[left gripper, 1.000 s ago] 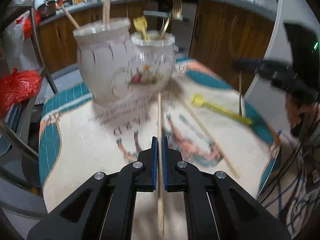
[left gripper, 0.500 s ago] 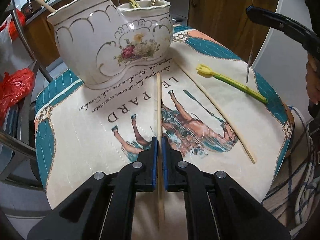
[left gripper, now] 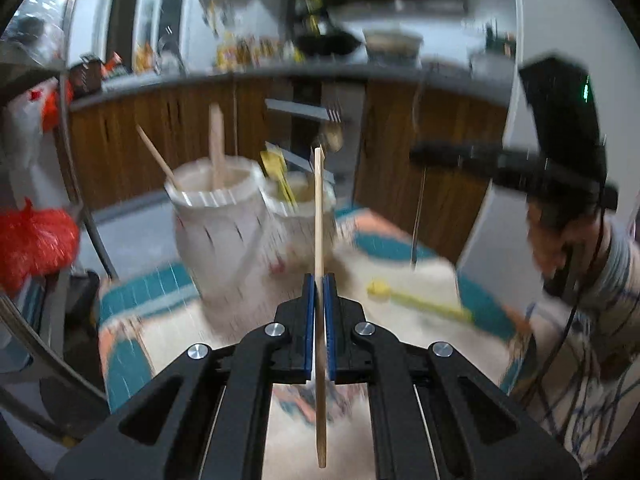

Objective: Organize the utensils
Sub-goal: 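Lift both utensils and lower them into the ceramic holder, opening both tools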

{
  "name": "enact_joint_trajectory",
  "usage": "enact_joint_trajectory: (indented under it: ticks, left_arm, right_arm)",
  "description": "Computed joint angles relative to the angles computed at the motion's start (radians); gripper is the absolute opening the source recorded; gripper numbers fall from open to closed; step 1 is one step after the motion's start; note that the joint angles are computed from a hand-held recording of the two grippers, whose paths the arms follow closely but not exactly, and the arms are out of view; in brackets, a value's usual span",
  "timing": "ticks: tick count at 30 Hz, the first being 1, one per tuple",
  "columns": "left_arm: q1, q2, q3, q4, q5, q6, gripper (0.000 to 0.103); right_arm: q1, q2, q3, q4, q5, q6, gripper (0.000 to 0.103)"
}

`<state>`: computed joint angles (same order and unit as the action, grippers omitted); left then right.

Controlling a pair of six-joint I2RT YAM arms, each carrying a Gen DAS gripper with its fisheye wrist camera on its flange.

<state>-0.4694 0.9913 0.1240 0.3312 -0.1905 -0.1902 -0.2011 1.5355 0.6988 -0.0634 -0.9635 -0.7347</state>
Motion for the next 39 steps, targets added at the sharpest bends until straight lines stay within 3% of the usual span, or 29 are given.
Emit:
enact_joint_trajectory:
  ticks: [7, 13, 20, 31, 39]
  left_arm:
    - [0.227, 0.022, 0.041, 0.185, 0.132, 0.0, 0.005]
    - [0.335, 0.192, 0.134, 0.364, 0.207, -0.047, 0.005]
    - [0.345, 0.433, 0.242, 0.536, 0.17, -0.055, 0.005]
    - [0.286, 0.64, 0.292, 0.697, 0.003, 0.011, 0.005]
    - [0.291, 0.638, 0.232, 0.683, 0.012, -0.012, 0.005]
  right_arm:
    - [0.088, -0.01, 0.032, 0.145, 0.017, 0.227, 0.006]
    - [0.147, 0.034, 0.088, 0.275, 0.066, 0.405, 0.006]
    - [0.186, 0.142, 0.149, 0.4, 0.128, 0.553, 0.006]
    - [0.223, 0.285, 0.17, 0.479, 0.207, 0.568, 0.006]
    - [0.265, 0.335, 0.175, 0.418, 0.253, 0.496, 0.006]
